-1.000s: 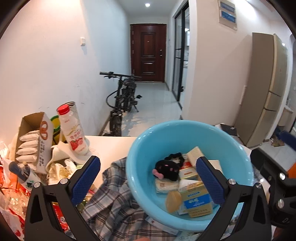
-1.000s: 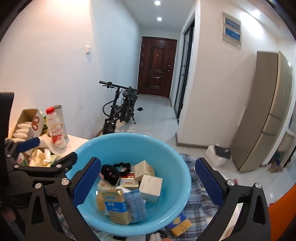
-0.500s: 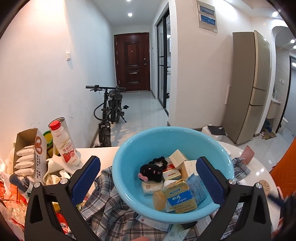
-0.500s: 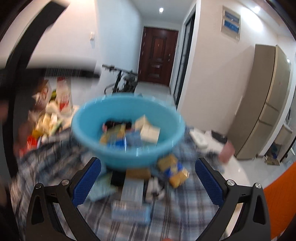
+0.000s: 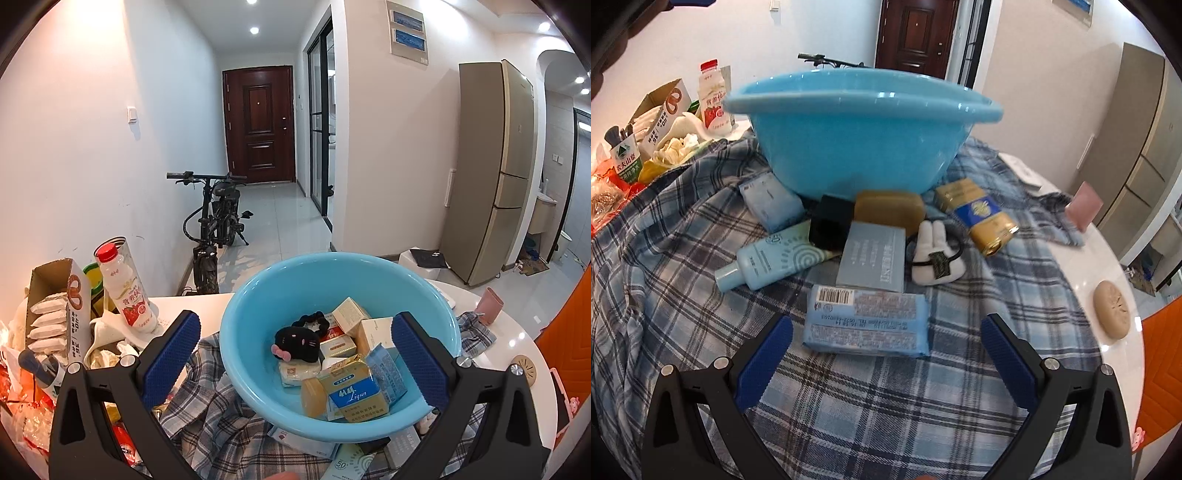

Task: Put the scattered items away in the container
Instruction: 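Grasp the blue-white wipes pack with the right tool while the left tool grasps the white sunscreen tube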

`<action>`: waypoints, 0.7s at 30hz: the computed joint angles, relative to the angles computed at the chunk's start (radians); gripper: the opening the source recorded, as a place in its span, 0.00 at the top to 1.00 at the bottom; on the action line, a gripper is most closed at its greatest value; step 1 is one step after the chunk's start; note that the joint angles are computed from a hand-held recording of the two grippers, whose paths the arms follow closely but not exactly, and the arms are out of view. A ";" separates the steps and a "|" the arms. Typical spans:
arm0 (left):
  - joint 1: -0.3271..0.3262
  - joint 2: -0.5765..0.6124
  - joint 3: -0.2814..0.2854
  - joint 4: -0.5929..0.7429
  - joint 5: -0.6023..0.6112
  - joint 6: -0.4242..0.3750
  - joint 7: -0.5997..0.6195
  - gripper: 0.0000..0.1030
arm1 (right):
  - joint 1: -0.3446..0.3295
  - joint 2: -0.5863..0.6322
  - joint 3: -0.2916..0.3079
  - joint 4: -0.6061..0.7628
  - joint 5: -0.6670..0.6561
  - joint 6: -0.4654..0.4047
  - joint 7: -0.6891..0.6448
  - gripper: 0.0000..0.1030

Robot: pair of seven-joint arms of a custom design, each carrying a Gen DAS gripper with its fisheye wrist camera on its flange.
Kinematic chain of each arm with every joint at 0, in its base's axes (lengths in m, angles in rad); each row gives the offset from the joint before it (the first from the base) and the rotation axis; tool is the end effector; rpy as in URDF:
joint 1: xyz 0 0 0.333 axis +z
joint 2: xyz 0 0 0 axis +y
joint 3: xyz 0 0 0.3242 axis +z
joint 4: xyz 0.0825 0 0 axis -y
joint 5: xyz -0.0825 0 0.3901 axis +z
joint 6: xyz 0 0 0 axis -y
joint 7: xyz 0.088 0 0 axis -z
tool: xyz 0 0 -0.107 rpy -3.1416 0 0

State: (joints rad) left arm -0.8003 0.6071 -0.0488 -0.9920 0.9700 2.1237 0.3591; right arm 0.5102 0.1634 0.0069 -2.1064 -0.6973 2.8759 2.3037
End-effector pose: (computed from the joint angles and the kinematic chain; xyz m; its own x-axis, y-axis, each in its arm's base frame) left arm 0.5501 -0.5479 0.5939 0.0805 -0.9966 -0.0172 -0.5144 -0.0267 -0.8571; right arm 0.5128 0.3334 0.4037 0.3598 -0.9278 0.0985 -0.7039 -0.3392 -0.6241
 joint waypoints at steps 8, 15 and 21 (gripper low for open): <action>-0.001 0.009 0.001 0.011 -0.005 -0.005 0.012 0.00 | 0.012 0.063 -0.002 0.047 0.100 -0.018 -0.083 0.00; -0.008 0.016 0.005 0.022 -0.009 -0.015 0.026 0.00 | 0.040 0.094 -0.036 0.053 0.156 0.019 -0.110 0.00; -0.027 -0.018 0.010 -0.021 0.035 -0.022 0.026 0.00 | 0.034 0.095 -0.037 0.037 0.224 0.076 -0.163 0.17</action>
State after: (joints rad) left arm -0.8270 0.5895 -0.0385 -1.0125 1.0048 2.1014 0.3847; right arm 0.5447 0.2587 -0.0303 -2.0695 -0.4731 2.9515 2.1411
